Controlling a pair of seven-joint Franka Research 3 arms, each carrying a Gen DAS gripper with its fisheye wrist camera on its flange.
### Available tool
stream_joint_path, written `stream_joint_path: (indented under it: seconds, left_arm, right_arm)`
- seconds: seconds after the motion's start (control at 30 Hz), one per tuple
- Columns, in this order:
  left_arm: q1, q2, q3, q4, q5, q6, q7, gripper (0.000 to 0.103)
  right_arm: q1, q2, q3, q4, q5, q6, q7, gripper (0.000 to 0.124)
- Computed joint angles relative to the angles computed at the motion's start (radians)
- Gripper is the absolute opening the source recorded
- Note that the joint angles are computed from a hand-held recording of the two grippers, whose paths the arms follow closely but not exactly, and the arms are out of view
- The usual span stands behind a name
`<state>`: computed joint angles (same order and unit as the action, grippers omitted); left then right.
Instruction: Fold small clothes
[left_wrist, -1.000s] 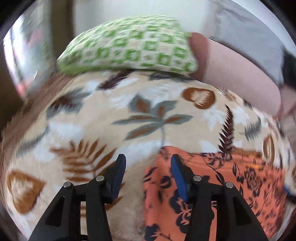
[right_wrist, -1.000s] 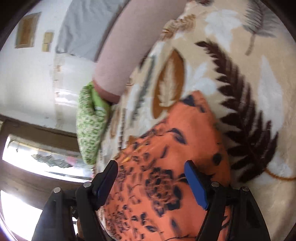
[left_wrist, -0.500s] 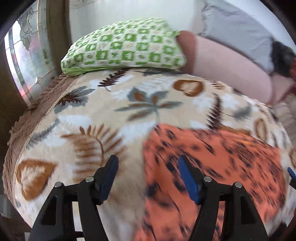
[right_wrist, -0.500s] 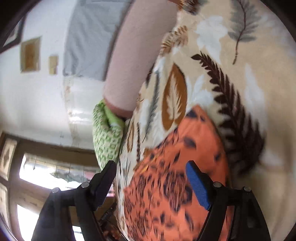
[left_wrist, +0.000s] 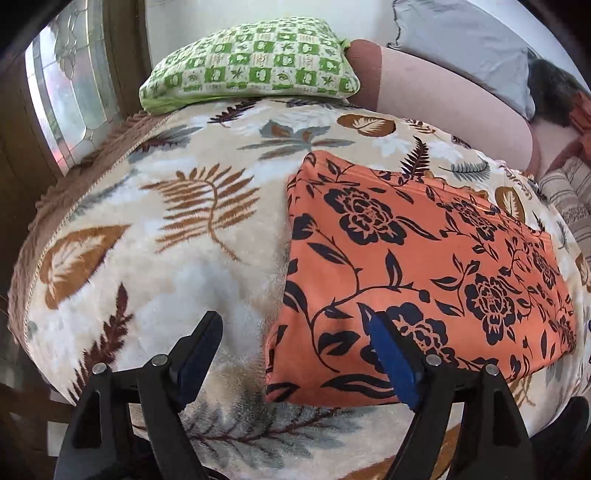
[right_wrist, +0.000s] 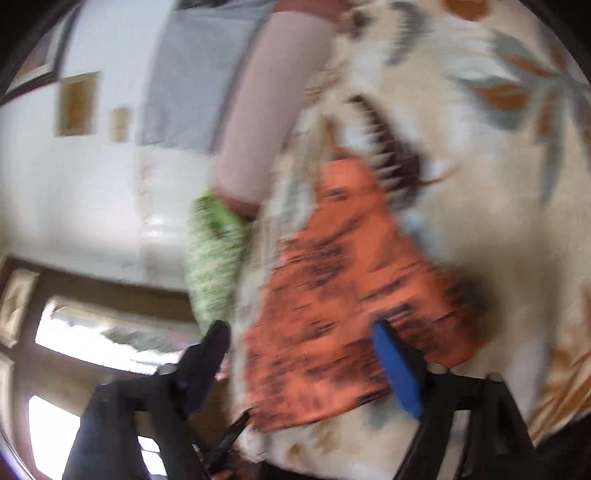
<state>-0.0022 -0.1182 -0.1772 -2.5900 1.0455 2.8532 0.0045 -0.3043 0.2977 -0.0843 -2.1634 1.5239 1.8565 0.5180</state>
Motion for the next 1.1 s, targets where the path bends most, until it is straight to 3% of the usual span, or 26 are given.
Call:
stream_joint_path:
  seconds: [0.1,0.17,0.23,0.37,0.47,0.53,0.57,0.6,0.63,0.67,0.73,0.8,0.9,1.1]
  left_arm:
    - [0.01,-0.001,0.001,-0.003,0.038,0.047,-0.065,0.082]
    - [0.005,-0.005,0.007,-0.021,-0.005,0.064,-0.04,0.082]
    - [-0.004,-0.033,0.004,-0.048,-0.064,0.048,-0.006,0.082]
    - [0.033,-0.112,-0.026,-0.098,-0.028,0.057,-0.06,0.082]
    - [0.073,-0.102,-0.063,-0.065,0.061,0.096,-0.128,0.082]
    - [0.055,-0.06,-0.048,-0.026,0.126,0.118,-0.153,0.083]
    - [0.071,-0.034,-0.066,-0.011,0.128,0.129,-0.135,0.084]
    - [0.055,0.007,-0.063,0.005,0.06,0.108,-0.053,0.084]
    - [0.003,0.046,-0.038,0.019,-0.079,0.048,0.081,0.084]
    - [-0.031,0.092,-0.025,0.038,-0.214,-0.014,0.199,0.084]
    - [-0.043,0.112,0.004,0.024,-0.286,0.017,0.227,0.085]
    - [-0.048,0.073,0.015,0.012,-0.266,0.029,0.17,0.084]
    - [-0.042,0.04,-0.006,0.053,-0.124,0.006,0.073,0.084]
    - [-0.071,0.117,-0.015,0.171,-0.014,0.059,0.066,0.085]
  right_arm:
    - [0.023,0.03,0.032,0.025,-0.028,-0.096,0.013,0.09]
    - [0.077,0.05,0.038,0.028,-0.04,0.0,-0.001,0.09]
    - [0.127,0.09,0.034,0.027,-0.099,0.132,0.111,0.084]
    - [0.09,-0.016,0.047,-0.027,-0.089,0.107,0.06,0.083]
    - [0.108,-0.023,0.032,-0.004,-0.067,0.078,0.025,0.09]
    - [0.142,0.023,0.027,0.02,-0.087,0.167,0.055,0.09]
    - [0.149,0.074,0.023,0.05,-0.137,0.193,0.133,0.088]
    - [0.121,0.09,0.026,0.054,-0.117,0.164,0.165,0.077]
    - [0.081,0.074,0.031,0.027,-0.065,0.127,0.162,0.077]
    - [0.072,0.035,0.027,-0.001,-0.068,0.145,0.147,0.078]
    - [0.066,-0.026,0.007,-0.047,-0.065,0.19,0.097,0.081]
    - [0.045,-0.036,-0.002,-0.057,-0.093,0.196,0.155,0.087]
    - [0.016,-0.011,-0.006,-0.052,-0.121,0.194,0.232,0.088]
    - [0.017,0.049,-0.011,0.007,-0.007,0.23,0.267,0.087]
